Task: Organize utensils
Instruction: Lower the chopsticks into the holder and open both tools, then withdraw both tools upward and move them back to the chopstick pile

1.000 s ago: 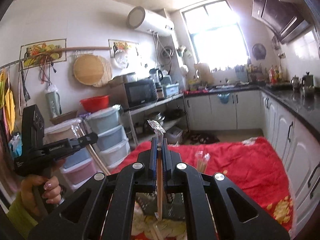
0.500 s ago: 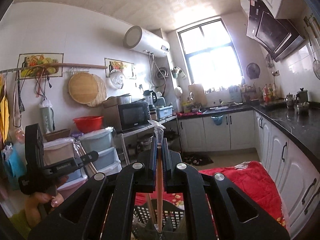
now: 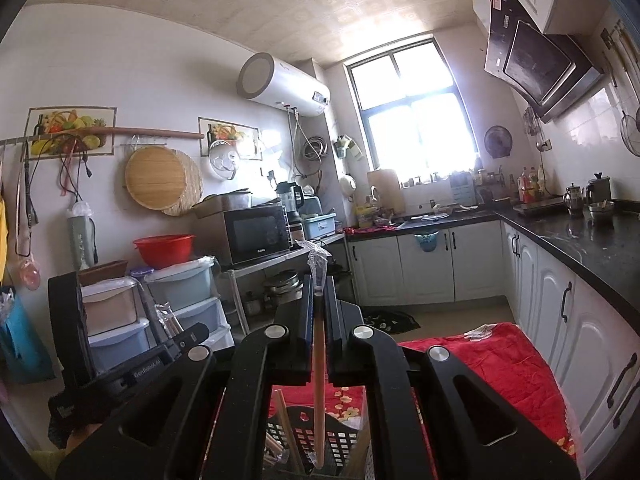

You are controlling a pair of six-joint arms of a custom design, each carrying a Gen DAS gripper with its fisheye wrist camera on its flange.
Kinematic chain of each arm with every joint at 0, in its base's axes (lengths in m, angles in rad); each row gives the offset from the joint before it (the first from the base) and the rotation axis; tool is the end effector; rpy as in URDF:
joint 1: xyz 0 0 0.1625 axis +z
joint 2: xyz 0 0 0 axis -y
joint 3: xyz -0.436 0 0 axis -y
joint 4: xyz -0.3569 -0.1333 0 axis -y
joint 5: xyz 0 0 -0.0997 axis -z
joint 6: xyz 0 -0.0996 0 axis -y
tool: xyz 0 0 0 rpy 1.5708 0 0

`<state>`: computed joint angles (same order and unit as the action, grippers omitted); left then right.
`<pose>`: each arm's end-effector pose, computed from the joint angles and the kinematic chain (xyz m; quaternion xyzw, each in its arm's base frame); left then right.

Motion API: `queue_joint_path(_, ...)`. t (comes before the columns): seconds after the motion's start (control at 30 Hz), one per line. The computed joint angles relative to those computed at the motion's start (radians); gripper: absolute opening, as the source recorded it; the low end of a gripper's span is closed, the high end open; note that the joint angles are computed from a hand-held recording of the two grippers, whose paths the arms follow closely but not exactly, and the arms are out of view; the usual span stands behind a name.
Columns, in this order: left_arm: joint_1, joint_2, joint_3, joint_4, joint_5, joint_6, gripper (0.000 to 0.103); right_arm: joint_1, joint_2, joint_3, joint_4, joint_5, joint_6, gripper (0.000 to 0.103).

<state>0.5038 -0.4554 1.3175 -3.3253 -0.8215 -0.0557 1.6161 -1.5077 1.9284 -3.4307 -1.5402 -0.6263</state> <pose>-0.5538 -0.5349 0.1152 0.2685 0.8110 -0.5157 0.0657 0.1573 -0.4584 0.5376 0.2573 -0.7067 0.6347 0.1777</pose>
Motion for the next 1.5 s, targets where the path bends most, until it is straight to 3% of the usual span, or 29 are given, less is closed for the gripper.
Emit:
queue_joint_path(0.67,0.033,0.053,0.009,-0.014,-0.042,0.033,0.003,-0.088,0.100,0.019,-0.145,0.019,-0.035,0.005)
queue_joint_path(1.17,0.043,0.043,0.051,0.018,-0.080,0.009,0.003,-0.126,0.100,0.053,-0.103,-0.043,0.042,0.006)
queue_joint_path(1.23,0.042,0.039,0.060,0.019,-0.079,-0.001,0.006,-0.131,0.089,0.060,-0.084,-0.047,0.057,0.012)
queue_joint_path(1.3,0.041,0.034,0.070,0.020,-0.083,-0.014,0.010,-0.135,0.077,0.071,-0.080,-0.052,0.068,0.027)
queue_joint_path(1.43,0.039,0.020,0.091,0.022,-0.084,-0.036,0.026,-0.141,0.047,0.090,-0.063,-0.056,0.079,0.030)
queue_joint_path(1.5,0.036,0.014,0.100,0.024,-0.084,-0.046,0.035,-0.142,0.031,0.100,-0.052,-0.058,0.091,0.038)
